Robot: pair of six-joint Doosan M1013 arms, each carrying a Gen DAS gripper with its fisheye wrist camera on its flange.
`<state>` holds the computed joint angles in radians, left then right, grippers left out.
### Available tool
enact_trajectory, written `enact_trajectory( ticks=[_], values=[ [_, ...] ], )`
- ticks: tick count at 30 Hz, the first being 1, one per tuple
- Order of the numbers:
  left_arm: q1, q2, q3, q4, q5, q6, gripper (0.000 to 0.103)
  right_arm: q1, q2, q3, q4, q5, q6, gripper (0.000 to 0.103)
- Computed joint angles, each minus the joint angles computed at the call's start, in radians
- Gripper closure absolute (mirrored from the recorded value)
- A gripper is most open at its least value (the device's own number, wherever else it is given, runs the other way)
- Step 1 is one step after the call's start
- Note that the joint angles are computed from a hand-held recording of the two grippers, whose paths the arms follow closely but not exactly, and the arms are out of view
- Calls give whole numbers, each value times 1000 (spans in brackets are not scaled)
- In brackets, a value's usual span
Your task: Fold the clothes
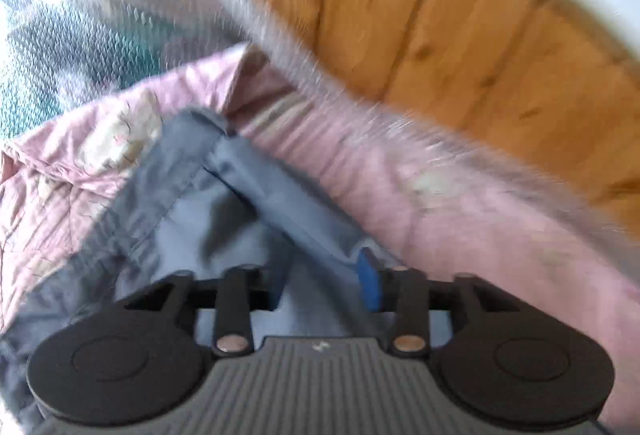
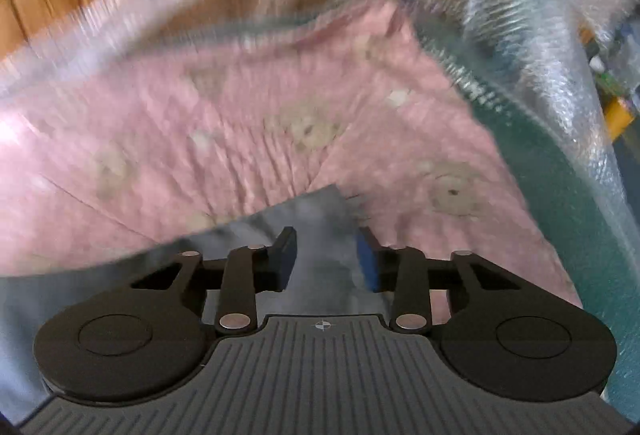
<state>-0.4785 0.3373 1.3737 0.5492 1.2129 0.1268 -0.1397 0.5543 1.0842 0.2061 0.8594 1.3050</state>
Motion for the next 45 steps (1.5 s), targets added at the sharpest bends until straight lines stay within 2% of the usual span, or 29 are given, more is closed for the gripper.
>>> enact_trajectory(
  ticks=[1, 2, 5, 6, 8, 11, 14, 17, 18, 19, 20, 22, 23, 26, 29, 31, 32, 33, 34, 35, 36, 39, 41, 43, 45],
  values=[
    [-20, -37, 29, 24, -20, -8, 57, -28, -36, 52, 74, -17, -2, 42],
    [-48, -72, 63, 53, -3, -9, 55, -57, -72, 106, 142, -29, 5, 39],
    [-122, -158, 155, 32, 114, -56, 52, -145, -159, 266, 326, -27, 20, 37],
    [-142, -189, 193, -4, 122, -93, 53, -176, -183, 318, 380, -16, 24, 37],
    [-180, -246, 265, -87, 142, -214, 56, -208, -187, 378, 498, -14, -26, 39],
    [-249, -312, 338, -133, 147, -433, 56, -238, -174, 441, 728, -40, -163, 41],
    [-307, -339, 352, -130, 162, -533, 56, -237, -146, 439, 831, -67, -180, 42],
    [-350, -333, 343, -102, 175, -555, 56, -235, -115, 418, 906, -82, -160, 42],
    [-363, -330, 336, -92, 182, -558, 56, -234, -105, 405, 914, -73, -150, 60],
    [-376, -327, 329, -81, 188, -560, 56, -234, -103, 390, 907, -56, -147, 83],
    [-389, -324, 323, -70, 195, -563, 56, -234, -102, 376, 896, -38, -147, 99],
    [-423, -323, 308, -45, 240, -576, 56, -234, -101, 346, 876, -1, -146, 100],
    [-440, -328, 307, -32, 262, -599, 56, -234, -114, 337, 874, -7, -156, 100],
    [-494, -349, 316, 2, 307, -694, 54, -232, -117, 295, 753, -27, -114, 103],
    [-512, -365, 336, -25, 310, -793, 54, -228, -115, 250, 621, -39, -64, 103],
    [-519, -371, 352, -32, 293, -834, 54, -211, -69, 196, 463, 27, 5, 102],
    [-523, -372, 358, -31, 286, -849, 54, -205, -44, 174, 407, 71, 36, 92],
    [-526, -371, 362, -26, 285, -854, 53, -208, -37, 178, 403, 75, 33, 96],
    [-527, -374, 368, -16, 283, -858, 53, -211, -52, 202, 404, 34, 32, 88],
    [-527, -377, 373, -5, 285, -863, 51, -207, -86, 241, 353, -44, 83, 57],
    [-524, -380, 381, 7, 283, -868, 47, -199, -122, 279, 267, -124, 168, 47],
    [-487, -398, 424, 46, 263, -854, 42, -186, -229, 395, 182, -283, 225, 45],
    [-437, -412, 463, 54, 226, -826, 42, -172, -281, 440, 236, -271, 124, 44],
    [-383, -424, 500, 60, 173, -806, 41, -145, -334, 480, 309, -226, -18, 43],
    [-322, -438, 538, 68, 93, -789, 41, -93, -381, 521, 326, -206, -86, 34]
  ],
)
